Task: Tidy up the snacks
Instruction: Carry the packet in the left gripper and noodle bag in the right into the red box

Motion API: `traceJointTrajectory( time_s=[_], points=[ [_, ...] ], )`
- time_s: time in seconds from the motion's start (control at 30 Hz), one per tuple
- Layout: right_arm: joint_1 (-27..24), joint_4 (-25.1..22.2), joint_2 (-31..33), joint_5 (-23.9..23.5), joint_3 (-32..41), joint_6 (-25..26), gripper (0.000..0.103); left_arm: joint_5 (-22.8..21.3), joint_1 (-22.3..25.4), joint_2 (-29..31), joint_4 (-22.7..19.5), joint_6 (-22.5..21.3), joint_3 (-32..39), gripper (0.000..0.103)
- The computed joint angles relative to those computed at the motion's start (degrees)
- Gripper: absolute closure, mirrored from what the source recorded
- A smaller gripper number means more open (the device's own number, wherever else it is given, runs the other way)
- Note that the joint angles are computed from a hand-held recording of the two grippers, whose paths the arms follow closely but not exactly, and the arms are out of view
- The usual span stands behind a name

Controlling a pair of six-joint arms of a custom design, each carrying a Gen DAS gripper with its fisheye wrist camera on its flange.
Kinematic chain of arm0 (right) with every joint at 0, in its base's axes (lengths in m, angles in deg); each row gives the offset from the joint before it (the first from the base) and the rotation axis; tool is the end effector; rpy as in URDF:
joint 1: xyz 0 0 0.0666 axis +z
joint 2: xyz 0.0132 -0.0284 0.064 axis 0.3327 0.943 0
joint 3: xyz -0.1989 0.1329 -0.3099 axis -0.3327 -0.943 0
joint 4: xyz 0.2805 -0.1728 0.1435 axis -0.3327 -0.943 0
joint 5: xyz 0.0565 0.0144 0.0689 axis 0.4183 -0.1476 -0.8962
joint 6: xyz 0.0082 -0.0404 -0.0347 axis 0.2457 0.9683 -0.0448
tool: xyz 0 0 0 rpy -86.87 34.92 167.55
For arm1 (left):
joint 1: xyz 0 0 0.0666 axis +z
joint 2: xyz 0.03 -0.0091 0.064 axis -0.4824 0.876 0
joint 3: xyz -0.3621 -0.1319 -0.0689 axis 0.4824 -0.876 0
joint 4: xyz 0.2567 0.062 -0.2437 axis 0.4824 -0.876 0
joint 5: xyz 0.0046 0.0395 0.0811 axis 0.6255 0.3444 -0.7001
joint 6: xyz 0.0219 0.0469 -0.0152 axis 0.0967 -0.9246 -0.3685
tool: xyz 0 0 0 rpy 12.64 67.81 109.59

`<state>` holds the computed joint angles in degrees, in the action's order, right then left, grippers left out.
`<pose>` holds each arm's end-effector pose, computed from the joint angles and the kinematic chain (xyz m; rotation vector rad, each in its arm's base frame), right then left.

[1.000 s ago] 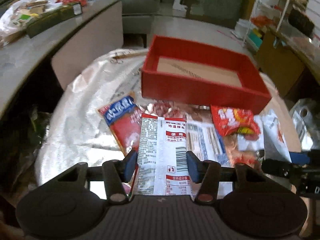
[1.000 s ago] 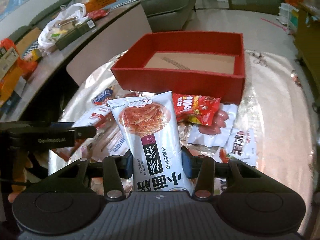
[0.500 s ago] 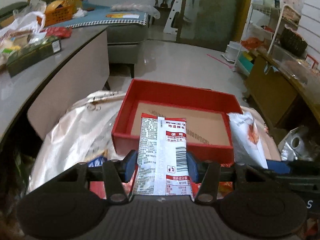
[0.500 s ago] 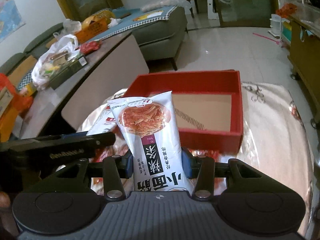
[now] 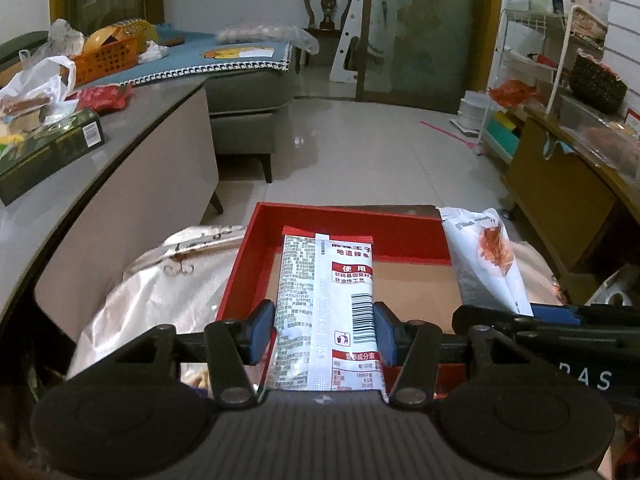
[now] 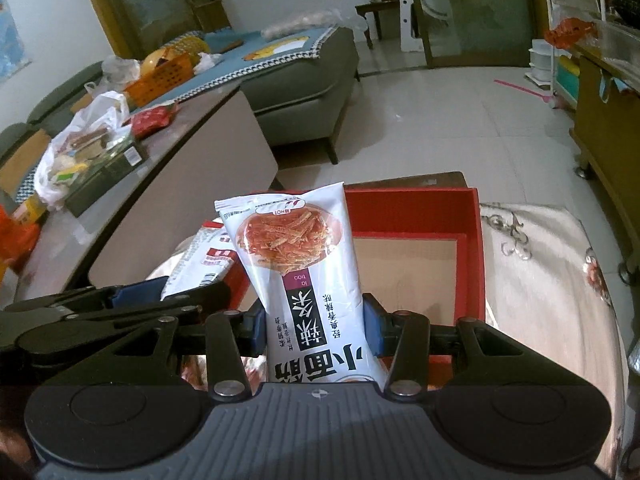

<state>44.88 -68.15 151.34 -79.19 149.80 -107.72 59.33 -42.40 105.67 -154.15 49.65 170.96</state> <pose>0.4366 0.2038 0.5732 0.0652 2.3498 0.3509 0.4529 -0.1100 0.5701 0.2097 2.3221 -0.1565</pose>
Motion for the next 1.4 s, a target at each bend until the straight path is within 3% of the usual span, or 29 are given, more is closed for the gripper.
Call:
traceJointTrajectory(
  time_s=[1.4],
  points=[
    [-4.9, -0.7, 9.5, -2.8, 5.3, 2.1, 0.049, -7.5, -2.8, 11.5, 1.0, 0.3, 6.3, 0.057]
  ],
)
